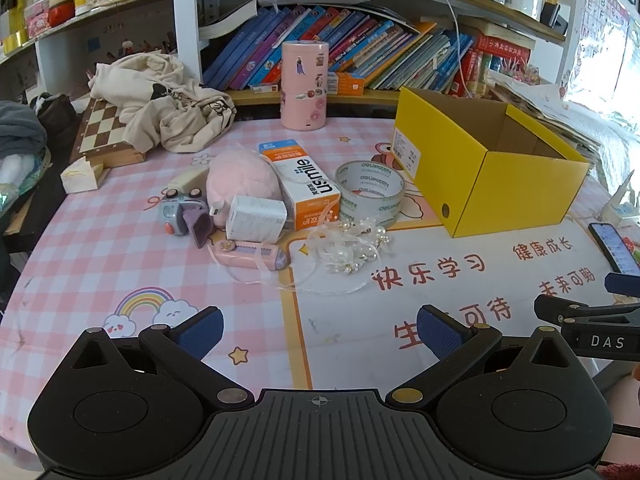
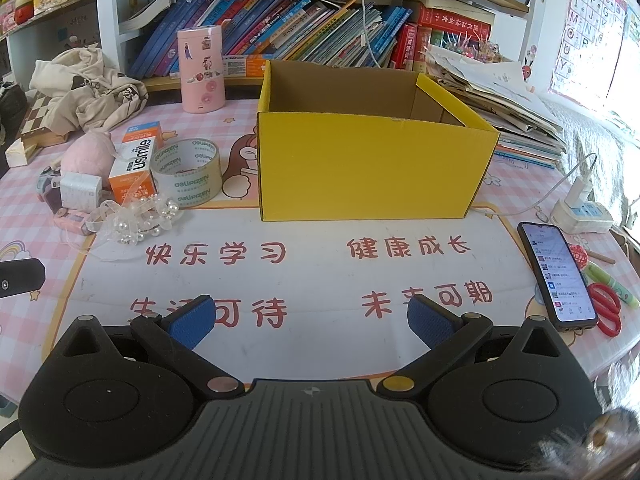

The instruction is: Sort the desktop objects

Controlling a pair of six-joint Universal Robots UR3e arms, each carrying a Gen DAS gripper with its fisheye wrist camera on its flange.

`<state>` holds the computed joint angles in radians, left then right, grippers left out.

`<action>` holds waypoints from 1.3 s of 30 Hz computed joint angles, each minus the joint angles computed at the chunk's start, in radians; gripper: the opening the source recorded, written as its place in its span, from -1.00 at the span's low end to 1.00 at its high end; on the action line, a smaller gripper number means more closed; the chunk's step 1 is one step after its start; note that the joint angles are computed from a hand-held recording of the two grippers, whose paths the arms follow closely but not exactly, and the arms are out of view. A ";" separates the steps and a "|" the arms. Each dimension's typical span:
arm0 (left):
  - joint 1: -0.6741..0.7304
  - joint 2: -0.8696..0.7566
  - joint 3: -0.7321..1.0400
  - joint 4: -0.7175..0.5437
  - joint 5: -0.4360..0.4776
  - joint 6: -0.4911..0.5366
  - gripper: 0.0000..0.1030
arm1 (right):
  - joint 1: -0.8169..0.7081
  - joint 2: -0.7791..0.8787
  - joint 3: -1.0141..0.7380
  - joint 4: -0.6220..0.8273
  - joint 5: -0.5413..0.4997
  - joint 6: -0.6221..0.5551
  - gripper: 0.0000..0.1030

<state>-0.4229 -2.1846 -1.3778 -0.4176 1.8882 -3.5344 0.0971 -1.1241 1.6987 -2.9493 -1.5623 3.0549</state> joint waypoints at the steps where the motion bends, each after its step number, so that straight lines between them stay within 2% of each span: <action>1: 0.000 0.001 -0.002 0.001 0.000 0.000 1.00 | 0.000 0.000 0.000 0.000 0.001 0.000 1.00; 14: 0.008 -0.002 -0.009 0.005 -0.015 0.000 1.00 | 0.001 0.003 -0.012 0.019 0.005 -0.005 1.00; 28: 0.030 0.002 -0.024 0.050 -0.077 0.026 1.00 | 0.007 0.017 -0.031 0.018 0.002 -0.003 1.00; 39: 0.036 0.000 -0.032 0.080 -0.102 0.084 1.00 | 0.027 0.028 -0.058 0.040 0.007 -0.027 1.00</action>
<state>-0.3866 -2.1842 -1.4097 -0.3371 1.7864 -3.4506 0.1244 -1.0966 1.6411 -2.9096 -1.5558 3.0280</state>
